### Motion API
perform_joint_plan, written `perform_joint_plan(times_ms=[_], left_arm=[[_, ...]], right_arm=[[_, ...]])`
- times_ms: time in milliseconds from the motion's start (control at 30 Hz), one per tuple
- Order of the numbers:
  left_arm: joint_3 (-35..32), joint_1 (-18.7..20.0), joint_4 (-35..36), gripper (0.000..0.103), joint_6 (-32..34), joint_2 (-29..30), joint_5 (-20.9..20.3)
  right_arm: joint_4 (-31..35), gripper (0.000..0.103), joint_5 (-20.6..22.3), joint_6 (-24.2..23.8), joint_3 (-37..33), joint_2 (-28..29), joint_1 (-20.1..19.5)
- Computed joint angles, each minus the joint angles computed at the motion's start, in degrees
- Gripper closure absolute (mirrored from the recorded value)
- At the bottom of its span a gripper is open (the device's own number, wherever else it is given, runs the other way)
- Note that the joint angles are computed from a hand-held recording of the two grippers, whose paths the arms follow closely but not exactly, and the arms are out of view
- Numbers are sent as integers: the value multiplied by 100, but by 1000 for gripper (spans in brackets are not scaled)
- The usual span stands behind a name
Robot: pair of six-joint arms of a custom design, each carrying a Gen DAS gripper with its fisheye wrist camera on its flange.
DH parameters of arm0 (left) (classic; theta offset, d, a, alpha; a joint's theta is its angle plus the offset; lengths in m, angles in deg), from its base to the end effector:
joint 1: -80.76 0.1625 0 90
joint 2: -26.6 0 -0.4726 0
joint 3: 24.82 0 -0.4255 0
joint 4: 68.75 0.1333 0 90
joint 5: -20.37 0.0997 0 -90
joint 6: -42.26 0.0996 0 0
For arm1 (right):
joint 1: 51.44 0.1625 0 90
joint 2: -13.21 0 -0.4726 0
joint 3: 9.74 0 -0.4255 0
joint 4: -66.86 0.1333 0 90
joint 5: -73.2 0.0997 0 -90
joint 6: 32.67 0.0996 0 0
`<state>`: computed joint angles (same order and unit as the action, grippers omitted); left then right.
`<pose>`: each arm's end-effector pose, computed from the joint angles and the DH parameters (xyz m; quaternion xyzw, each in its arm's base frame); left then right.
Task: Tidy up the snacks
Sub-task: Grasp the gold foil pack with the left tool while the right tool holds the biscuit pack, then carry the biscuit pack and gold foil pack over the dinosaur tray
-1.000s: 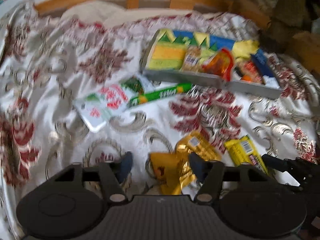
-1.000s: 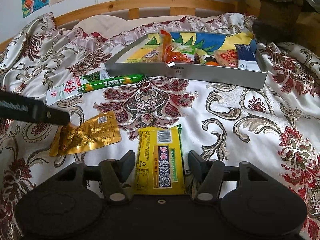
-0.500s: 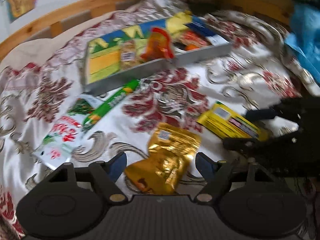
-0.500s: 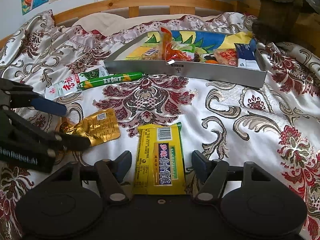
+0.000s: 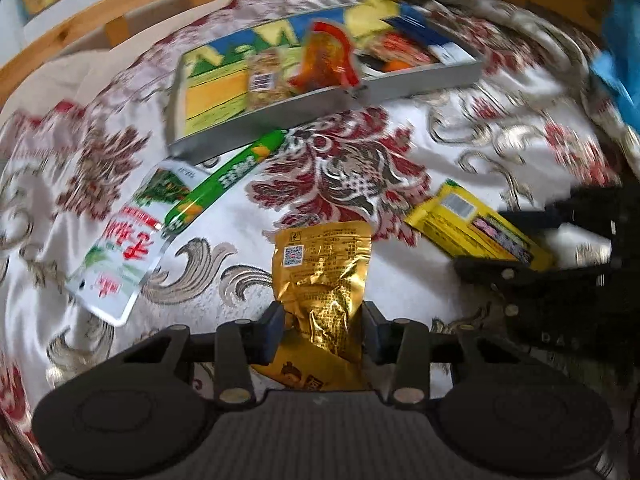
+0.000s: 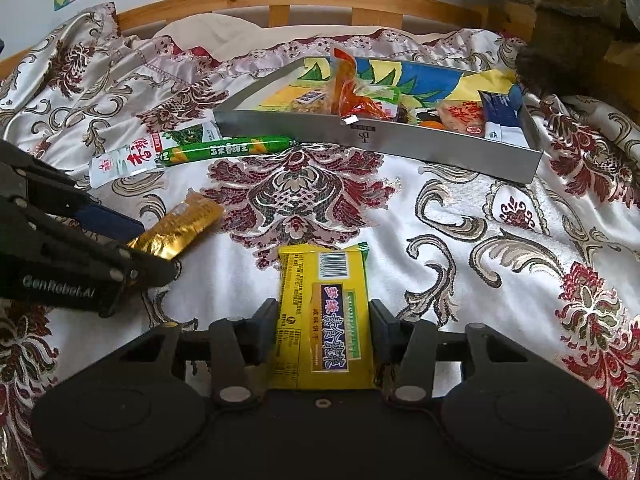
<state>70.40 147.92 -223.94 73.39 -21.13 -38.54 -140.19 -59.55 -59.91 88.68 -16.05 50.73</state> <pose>-0.1117 -0.7411 0.1476 0.3952 0.8670 -0.1287 0.2748 0.2086 -0.6556 0.0208 0.1477 -0.8511 0.3310 0.3798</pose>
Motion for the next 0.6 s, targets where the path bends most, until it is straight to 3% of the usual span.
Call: perform_joint_plan(times_ms=[267, 400, 600], left_arm=[[434, -314, -454, 63, -452, -48, 678], [523, -354, -233, 63, -602, -180, 420], [650, -420, -256, 65, -676, -221, 514]], right_arm=[[-295, 53, -112, -171, 228, -81, 82], [-503, 53, -133, -97, 419, -200, 127], [-787, 53, -194, 176, 764, -408, 208]])
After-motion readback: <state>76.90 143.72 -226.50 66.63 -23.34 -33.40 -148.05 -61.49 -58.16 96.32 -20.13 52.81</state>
